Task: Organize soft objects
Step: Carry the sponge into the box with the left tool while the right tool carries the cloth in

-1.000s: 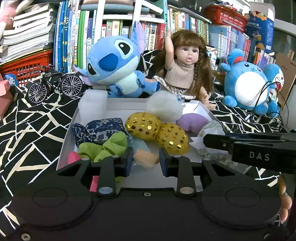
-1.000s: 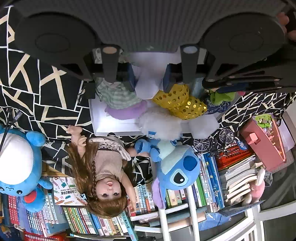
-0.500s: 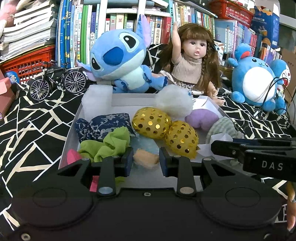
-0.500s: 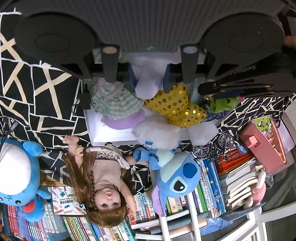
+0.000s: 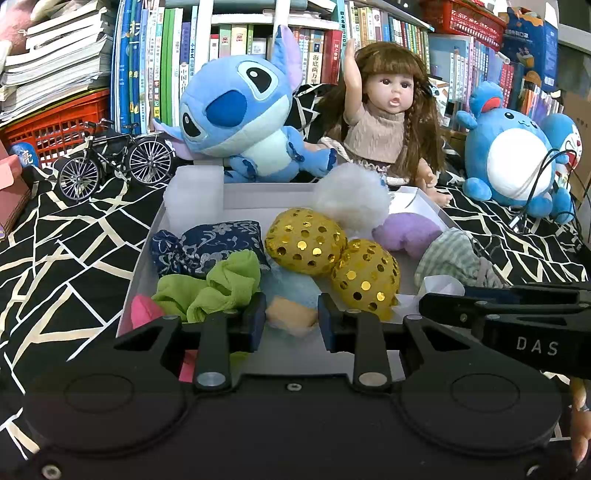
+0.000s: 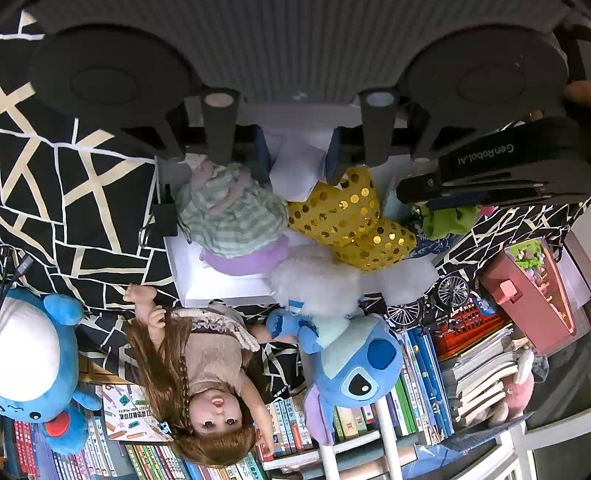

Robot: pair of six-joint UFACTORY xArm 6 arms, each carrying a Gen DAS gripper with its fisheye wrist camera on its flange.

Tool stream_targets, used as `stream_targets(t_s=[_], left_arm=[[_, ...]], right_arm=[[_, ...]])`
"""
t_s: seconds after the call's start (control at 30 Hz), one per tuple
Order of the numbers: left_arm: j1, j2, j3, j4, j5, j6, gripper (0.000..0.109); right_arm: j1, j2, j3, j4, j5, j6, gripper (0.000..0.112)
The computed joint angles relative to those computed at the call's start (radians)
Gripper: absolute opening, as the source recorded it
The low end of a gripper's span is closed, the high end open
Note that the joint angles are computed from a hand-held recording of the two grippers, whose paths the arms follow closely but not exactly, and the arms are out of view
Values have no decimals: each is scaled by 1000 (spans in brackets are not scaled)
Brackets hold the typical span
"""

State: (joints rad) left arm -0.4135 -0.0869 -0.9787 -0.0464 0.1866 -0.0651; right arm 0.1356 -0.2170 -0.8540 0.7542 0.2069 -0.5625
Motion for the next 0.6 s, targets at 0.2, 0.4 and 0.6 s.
stream_targets(t_s=[0.2, 0.4, 0.6], left_arm=[[-2, -11, 7, -34, 3, 22, 29], [-8, -42, 32, -33, -18, 34, 36], [-10, -84, 60, -42, -26, 50, 44]], right_arm=[[-1, -8, 8, -9, 3, 15, 42], [-2, -33, 24, 7, 2, 6, 57], [1, -58, 37, 40, -3, -26, 64]])
